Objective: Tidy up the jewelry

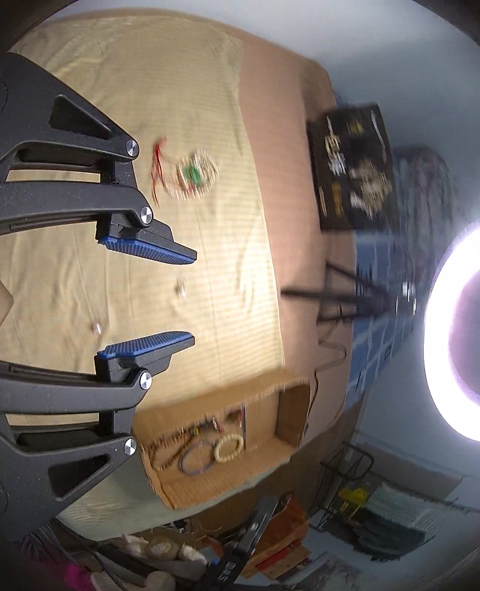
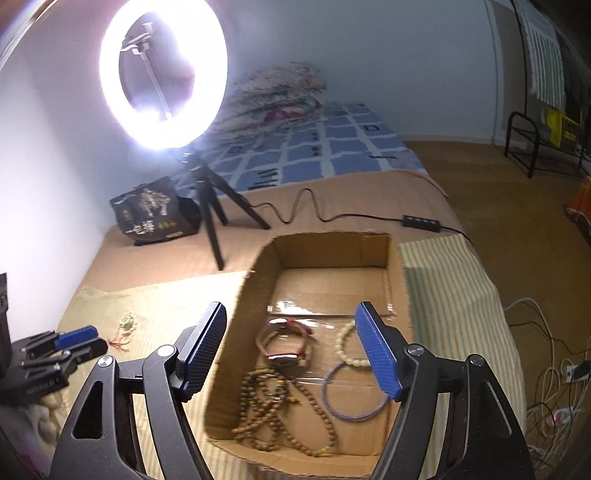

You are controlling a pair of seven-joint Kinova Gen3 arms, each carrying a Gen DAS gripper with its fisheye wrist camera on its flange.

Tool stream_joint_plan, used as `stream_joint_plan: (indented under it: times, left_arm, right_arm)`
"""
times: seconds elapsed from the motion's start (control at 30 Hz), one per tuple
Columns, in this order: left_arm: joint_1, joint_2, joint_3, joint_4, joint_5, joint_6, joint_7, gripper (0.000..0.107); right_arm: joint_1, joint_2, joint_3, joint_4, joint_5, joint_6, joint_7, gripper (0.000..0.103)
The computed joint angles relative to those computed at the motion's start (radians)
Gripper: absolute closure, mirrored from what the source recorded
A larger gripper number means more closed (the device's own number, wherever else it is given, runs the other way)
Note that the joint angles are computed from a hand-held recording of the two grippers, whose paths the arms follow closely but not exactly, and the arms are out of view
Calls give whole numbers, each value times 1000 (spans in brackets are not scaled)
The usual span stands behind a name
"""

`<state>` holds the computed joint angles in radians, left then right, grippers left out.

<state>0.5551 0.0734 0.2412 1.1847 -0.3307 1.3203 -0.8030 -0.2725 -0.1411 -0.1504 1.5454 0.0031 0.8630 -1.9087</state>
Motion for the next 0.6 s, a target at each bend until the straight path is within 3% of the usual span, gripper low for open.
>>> stream_joint_plan:
  times: [0.3,0.6]
  left_arm:
    - [-169,-132,-53,157,114,-57,-40,70]
    - [-304,-185,-81,296,249,-110,-127,70]
  right_arm:
    - [-50,-21,-51,38,8,-81,7,25]
    - [-145,39,-78,-15,-62,45,90,25]
